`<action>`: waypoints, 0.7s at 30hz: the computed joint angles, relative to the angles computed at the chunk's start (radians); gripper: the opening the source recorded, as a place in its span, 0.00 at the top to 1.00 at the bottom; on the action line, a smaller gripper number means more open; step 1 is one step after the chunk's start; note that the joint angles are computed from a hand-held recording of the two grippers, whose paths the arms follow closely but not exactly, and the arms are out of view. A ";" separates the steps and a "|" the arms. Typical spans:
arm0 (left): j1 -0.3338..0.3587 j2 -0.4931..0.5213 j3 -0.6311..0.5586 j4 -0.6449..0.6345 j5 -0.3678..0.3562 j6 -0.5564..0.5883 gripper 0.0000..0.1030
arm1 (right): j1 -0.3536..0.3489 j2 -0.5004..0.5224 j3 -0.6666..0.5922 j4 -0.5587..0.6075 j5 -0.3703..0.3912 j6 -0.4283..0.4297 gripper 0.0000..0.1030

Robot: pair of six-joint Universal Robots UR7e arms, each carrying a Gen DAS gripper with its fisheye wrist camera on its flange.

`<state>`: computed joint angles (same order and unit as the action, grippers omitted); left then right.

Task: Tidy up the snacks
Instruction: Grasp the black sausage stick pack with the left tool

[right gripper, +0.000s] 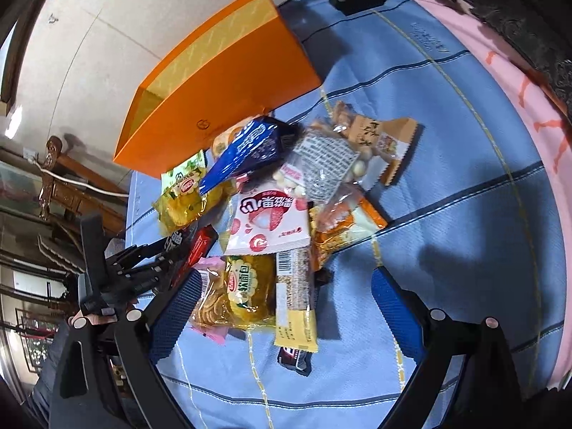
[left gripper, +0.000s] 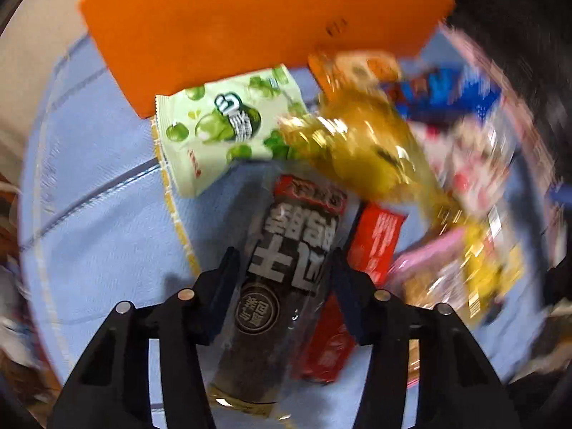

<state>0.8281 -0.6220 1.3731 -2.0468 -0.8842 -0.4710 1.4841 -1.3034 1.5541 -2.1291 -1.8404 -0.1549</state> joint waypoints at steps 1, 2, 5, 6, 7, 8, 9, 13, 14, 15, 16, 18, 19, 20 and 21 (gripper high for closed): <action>-0.014 0.008 0.001 0.030 0.040 0.012 0.48 | 0.001 0.003 -0.001 0.003 0.002 -0.003 0.07; -0.021 0.007 0.013 0.020 0.062 0.012 0.48 | 0.003 0.005 -0.001 0.005 0.001 -0.005 0.07; 0.000 -0.004 0.014 -0.017 0.024 -0.041 0.46 | 0.006 0.010 -0.002 0.013 -0.004 -0.006 0.07; -0.004 0.001 0.012 -0.011 0.046 -0.046 0.47 | 0.007 0.011 -0.002 0.015 -0.005 -0.007 0.07; -0.007 0.004 0.012 -0.006 0.057 -0.044 0.53 | 0.010 0.012 -0.002 0.017 -0.010 -0.009 0.07; -0.008 0.003 0.013 -0.012 0.052 -0.041 0.59 | 0.010 0.011 -0.001 0.017 -0.012 -0.011 0.07; -0.011 0.005 0.006 0.001 0.057 -0.052 0.70 | 0.010 0.009 0.000 0.015 -0.011 -0.012 0.07; -0.030 -0.013 0.020 0.026 0.056 -0.110 0.75 | 0.004 0.001 0.007 0.001 -0.042 -0.006 0.07; -0.040 -0.029 0.043 0.022 0.056 -0.122 0.75 | 0.001 0.001 0.008 0.003 -0.058 0.001 0.07; -0.046 -0.048 0.069 0.012 0.054 -0.132 0.75 | -0.003 0.000 0.008 0.004 -0.068 0.008 0.07; -0.056 -0.047 0.073 -0.004 0.049 -0.144 0.75 | -0.008 -0.001 0.010 0.006 -0.078 0.016 0.07; -0.072 -0.099 0.145 -0.049 0.030 -0.171 0.75 | -0.013 -0.003 0.017 0.010 -0.097 0.014 0.07; -0.081 -0.121 0.173 -0.063 0.017 -0.196 0.75 | -0.014 -0.002 0.018 0.017 -0.104 0.011 0.07; -0.089 -0.141 0.199 -0.085 0.001 -0.216 0.75 | -0.013 -0.001 0.019 0.030 -0.110 0.006 0.07; -0.095 -0.171 0.234 -0.105 -0.011 -0.231 0.75 | -0.009 0.002 0.020 0.044 -0.117 -0.002 0.07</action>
<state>0.7334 -0.7927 1.6068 -2.1516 -0.8956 -0.7025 1.4747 -1.3010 1.5745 -2.0854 -1.9576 -0.1571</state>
